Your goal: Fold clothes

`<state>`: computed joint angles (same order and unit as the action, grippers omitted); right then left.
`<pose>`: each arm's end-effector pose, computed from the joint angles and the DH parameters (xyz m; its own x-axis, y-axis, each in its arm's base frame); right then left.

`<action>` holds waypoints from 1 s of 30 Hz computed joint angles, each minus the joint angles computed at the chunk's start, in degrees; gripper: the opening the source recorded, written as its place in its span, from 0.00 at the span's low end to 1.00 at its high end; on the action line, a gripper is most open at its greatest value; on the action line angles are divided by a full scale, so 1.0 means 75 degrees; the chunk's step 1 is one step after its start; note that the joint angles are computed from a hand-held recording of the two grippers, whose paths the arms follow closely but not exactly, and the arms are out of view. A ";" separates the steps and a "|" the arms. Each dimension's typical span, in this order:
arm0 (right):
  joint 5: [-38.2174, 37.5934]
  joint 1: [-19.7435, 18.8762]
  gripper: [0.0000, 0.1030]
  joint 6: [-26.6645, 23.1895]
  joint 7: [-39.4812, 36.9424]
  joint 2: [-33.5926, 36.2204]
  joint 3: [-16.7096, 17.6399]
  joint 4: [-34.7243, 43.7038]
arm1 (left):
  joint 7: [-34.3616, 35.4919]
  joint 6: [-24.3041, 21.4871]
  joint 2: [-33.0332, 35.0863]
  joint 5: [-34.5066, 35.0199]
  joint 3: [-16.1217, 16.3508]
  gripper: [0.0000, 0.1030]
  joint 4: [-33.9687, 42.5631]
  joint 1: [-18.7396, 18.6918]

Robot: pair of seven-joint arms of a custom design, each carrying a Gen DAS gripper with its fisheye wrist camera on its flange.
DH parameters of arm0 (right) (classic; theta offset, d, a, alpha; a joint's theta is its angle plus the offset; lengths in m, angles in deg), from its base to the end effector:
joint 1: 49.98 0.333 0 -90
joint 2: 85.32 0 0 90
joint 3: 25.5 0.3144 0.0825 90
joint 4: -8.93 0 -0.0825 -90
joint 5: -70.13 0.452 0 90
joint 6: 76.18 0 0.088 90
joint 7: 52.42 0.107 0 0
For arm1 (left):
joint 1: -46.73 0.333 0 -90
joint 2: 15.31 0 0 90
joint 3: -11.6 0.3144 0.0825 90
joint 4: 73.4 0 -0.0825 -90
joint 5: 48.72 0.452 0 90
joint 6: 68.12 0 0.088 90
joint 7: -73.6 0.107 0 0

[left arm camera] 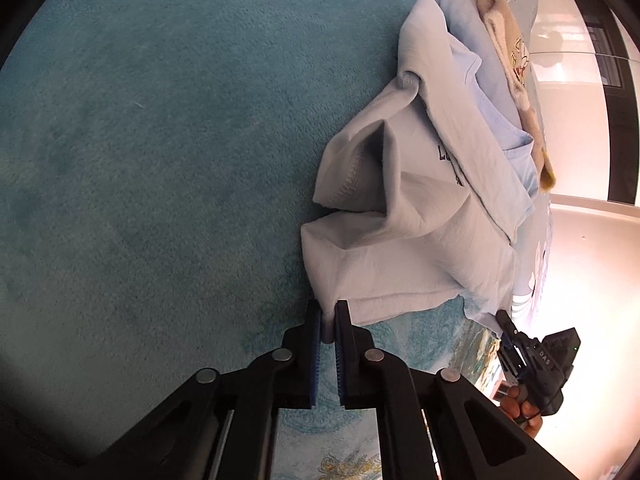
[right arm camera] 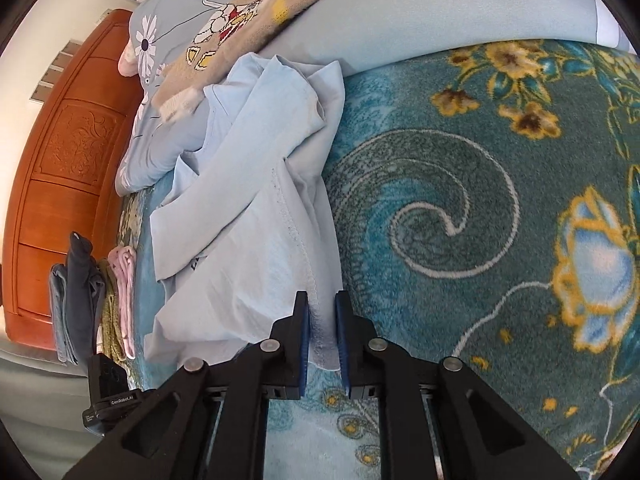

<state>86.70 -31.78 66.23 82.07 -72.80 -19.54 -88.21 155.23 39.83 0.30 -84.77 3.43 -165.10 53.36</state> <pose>0.6723 0.2939 0.5059 -0.3844 -0.7328 -0.5614 -0.8198 0.5506 -0.1574 0.7122 -0.0542 0.4690 0.2984 -0.7585 0.5793 -0.9529 -0.2716 0.1353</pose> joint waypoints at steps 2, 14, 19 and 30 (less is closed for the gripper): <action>0.0333 -0.0022 0.06 0.0265 -0.0166 -0.0145 0.0096 -0.0144 | 0.0129 0.0336 -0.0302 -0.0240 -0.0001 0.04 -0.0268 0.0041; 0.2637 0.0266 0.03 0.2618 -0.2443 -0.1443 0.0419 -0.0797 | 0.1151 0.0689 -0.2015 -0.1517 0.0613 0.03 -0.0995 0.0146; 0.1535 0.0458 0.03 0.2056 -0.1834 -0.1916 0.0240 -0.1192 | 0.1256 0.0486 -0.2250 -0.1365 0.0810 0.03 -0.1172 0.0201; 0.0935 0.0641 0.31 0.0245 -0.0785 -0.1502 0.0212 -0.1662 | 0.1085 0.0634 -0.2375 -0.1226 0.0836 0.03 -0.1666 0.0035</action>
<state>93.71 -26.97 68.07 76.18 -84.06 -17.95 -100.67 163.36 44.58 -17.51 -93.96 9.70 -177.59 53.62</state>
